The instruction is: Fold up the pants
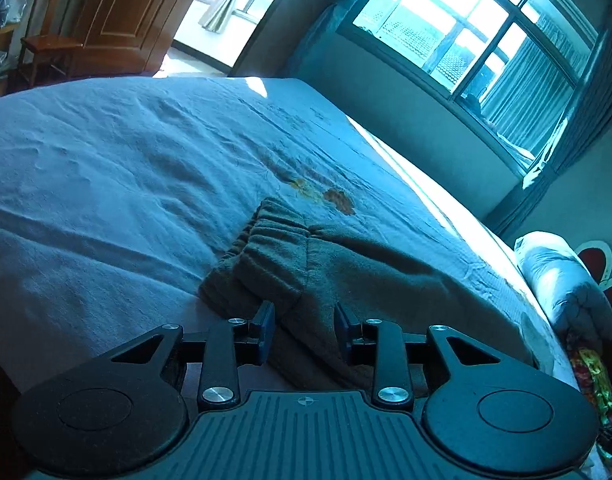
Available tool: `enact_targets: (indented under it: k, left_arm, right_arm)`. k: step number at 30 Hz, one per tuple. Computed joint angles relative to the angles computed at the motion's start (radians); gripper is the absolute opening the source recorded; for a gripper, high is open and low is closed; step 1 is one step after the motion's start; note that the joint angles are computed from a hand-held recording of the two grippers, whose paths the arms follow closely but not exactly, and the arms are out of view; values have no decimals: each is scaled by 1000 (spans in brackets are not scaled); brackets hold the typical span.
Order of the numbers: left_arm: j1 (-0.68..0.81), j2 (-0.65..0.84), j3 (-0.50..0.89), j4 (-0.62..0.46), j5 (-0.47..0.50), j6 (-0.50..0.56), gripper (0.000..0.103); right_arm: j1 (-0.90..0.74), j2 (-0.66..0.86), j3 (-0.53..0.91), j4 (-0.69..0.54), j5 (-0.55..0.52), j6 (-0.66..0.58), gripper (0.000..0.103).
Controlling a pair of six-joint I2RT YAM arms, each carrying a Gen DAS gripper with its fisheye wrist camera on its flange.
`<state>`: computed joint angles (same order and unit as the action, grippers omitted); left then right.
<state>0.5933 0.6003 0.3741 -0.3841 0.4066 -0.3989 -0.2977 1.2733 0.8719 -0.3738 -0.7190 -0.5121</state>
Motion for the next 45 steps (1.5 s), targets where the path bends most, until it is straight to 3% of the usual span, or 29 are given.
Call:
enact_targets:
  k: [4, 11, 19, 24, 26, 27, 29, 30, 34, 36, 39, 42, 43, 44, 45]
  left_arm:
    - [-119, 122, 22, 16, -105, -87, 32]
    - [-50, 219, -40, 213, 29, -206, 32]
    - [-94, 111, -67, 190, -40, -278, 32]
    - [-95, 215, -60, 308, -44, -305, 32]
    - [-49, 238, -70, 375, 8, -327, 32]
    - [-37, 255, -85, 430, 34, -359, 32]
    - [5, 340, -153, 640, 141, -482, 33]
    - [-11, 363, -166, 664, 129, -518, 33]
    - [-106, 394, -201, 731, 30, -485, 34]
    - [-116, 436, -212, 803, 14, -524, 34]
    - [-132, 473, -196, 829, -8, -524, 34]
    - [-124, 491, -167, 810, 2, -509, 34]
    - [-108, 501, -163, 812, 18, -501, 34]
    - [-85, 504, -165, 818, 38, -497, 34]
    - [-70, 517, -163, 830, 52, -500, 34]
  right_arm:
    - [34, 0, -37, 51, 35, 86, 16]
    - [86, 21, -61, 101, 80, 160, 17]
    - [116, 26, -69, 122, 104, 198, 19]
    - [132, 23, -74, 110, 120, 194, 20]
    - [136, 27, -75, 117, 134, 215, 24]
    - [135, 36, -72, 121, 134, 235, 24]
    - [136, 64, -53, 120, 138, 294, 26]
    - [135, 79, -43, 119, 138, 323, 26]
    - [127, 137, -13, 140, 144, 440, 28]
    - [130, 190, 24, 145, 143, 521, 29]
    - [155, 251, 77, 163, 163, 631, 29]
    - [179, 325, 163, 140, 212, 760, 44]
    - [185, 356, 193, 136, 229, 795, 54]
    - [188, 385, 222, 126, 234, 817, 56]
    - [185, 408, 242, 118, 217, 824, 48]
